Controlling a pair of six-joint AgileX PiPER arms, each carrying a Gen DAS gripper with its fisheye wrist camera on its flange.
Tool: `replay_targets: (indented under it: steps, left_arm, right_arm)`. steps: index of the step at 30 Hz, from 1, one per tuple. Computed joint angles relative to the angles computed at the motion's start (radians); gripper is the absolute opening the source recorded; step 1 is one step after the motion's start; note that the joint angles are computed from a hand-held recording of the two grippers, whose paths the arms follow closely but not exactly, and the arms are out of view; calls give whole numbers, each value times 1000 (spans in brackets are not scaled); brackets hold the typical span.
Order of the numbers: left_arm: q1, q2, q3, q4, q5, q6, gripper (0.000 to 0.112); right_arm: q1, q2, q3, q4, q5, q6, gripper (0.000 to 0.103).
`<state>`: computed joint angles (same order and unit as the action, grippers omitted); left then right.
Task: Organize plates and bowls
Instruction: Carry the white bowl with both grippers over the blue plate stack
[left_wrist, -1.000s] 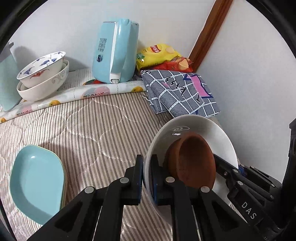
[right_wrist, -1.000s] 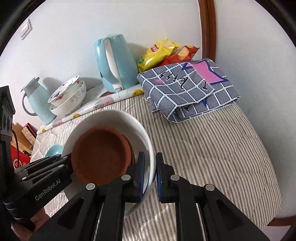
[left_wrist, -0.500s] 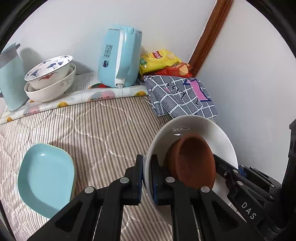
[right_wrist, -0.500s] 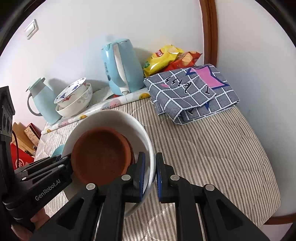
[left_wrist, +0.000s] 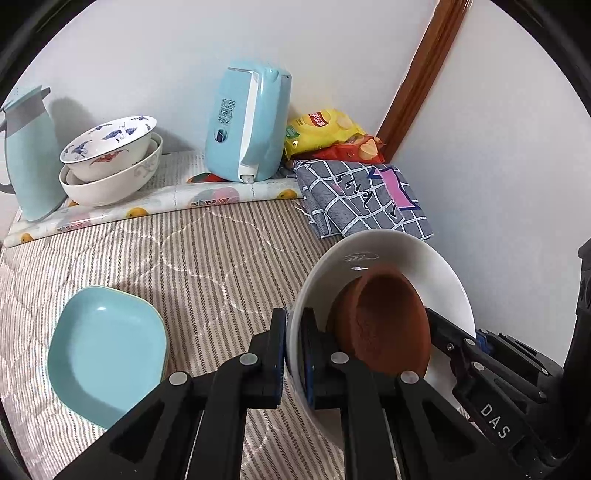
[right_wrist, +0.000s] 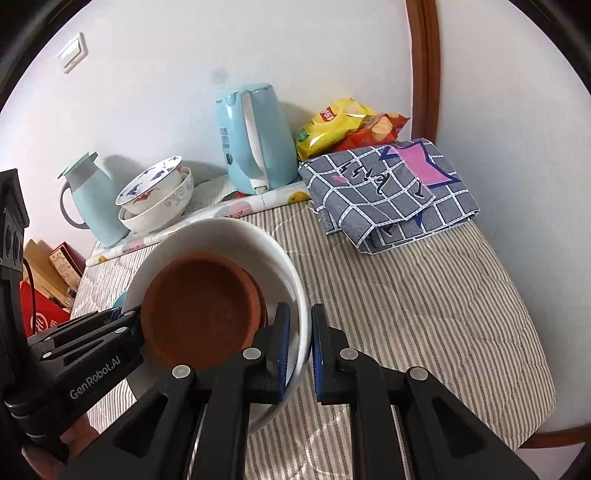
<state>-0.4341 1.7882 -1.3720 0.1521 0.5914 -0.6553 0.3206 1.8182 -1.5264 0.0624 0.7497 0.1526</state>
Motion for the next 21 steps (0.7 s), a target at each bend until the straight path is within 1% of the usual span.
replay_targets:
  steps: [21]
  left_arm:
    - [75, -99, 132, -36, -40, 50, 9]
  right_arm:
    - [93, 12, -13, -41, 1, 79, 11]
